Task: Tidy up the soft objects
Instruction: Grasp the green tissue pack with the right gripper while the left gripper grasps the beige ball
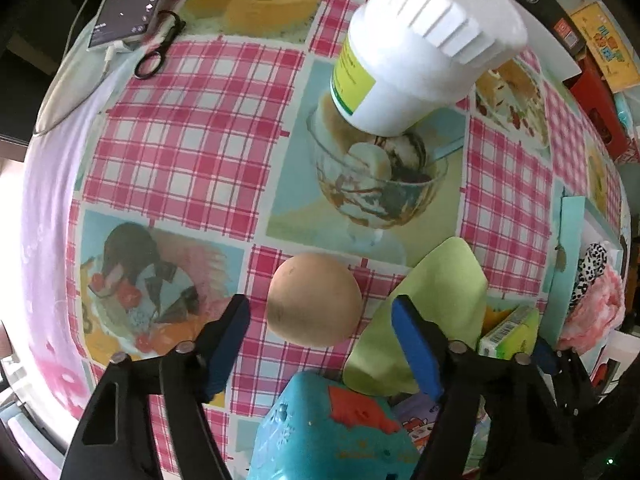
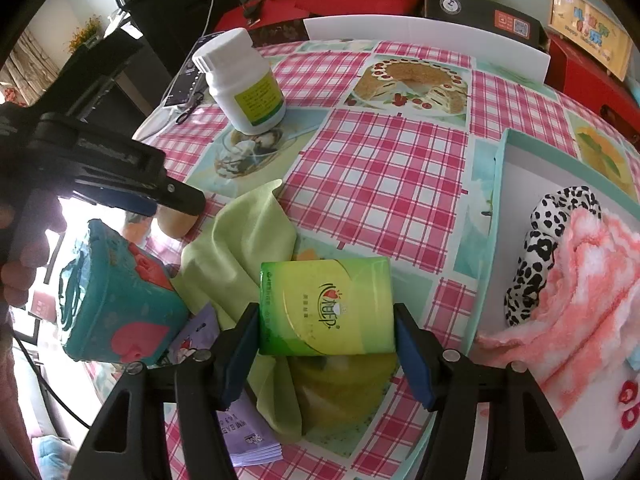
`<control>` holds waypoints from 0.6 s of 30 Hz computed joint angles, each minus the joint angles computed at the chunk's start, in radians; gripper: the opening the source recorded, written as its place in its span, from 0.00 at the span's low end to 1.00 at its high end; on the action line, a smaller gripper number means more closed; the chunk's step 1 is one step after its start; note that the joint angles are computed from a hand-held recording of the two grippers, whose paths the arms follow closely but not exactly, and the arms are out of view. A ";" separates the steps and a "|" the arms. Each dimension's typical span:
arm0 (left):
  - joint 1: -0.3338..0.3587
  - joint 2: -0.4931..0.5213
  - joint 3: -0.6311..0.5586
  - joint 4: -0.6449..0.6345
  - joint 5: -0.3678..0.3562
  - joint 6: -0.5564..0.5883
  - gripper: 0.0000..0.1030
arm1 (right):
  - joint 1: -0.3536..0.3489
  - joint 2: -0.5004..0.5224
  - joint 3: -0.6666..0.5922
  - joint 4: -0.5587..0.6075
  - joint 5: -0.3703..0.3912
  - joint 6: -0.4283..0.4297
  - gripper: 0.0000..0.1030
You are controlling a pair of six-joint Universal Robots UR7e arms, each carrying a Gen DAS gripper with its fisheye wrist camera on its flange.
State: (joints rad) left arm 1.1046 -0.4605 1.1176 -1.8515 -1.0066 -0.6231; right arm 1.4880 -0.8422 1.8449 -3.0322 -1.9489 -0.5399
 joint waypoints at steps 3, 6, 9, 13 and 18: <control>-0.001 0.018 -0.019 0.017 0.008 -0.004 0.58 | 0.001 0.000 0.000 0.001 0.001 0.002 0.65; -0.001 0.020 -0.017 0.002 0.009 0.008 0.49 | 0.000 -0.002 0.001 0.002 0.003 0.003 0.65; -0.002 0.015 -0.003 -0.021 0.011 0.018 0.49 | 0.000 -0.002 0.001 0.003 0.002 0.002 0.65; -0.006 -0.017 0.044 -0.057 0.014 0.019 0.49 | -0.001 -0.002 0.001 0.003 0.003 0.002 0.65; -0.028 -0.077 0.138 -0.161 0.038 0.026 0.49 | 0.000 -0.005 0.004 0.003 0.005 0.007 0.65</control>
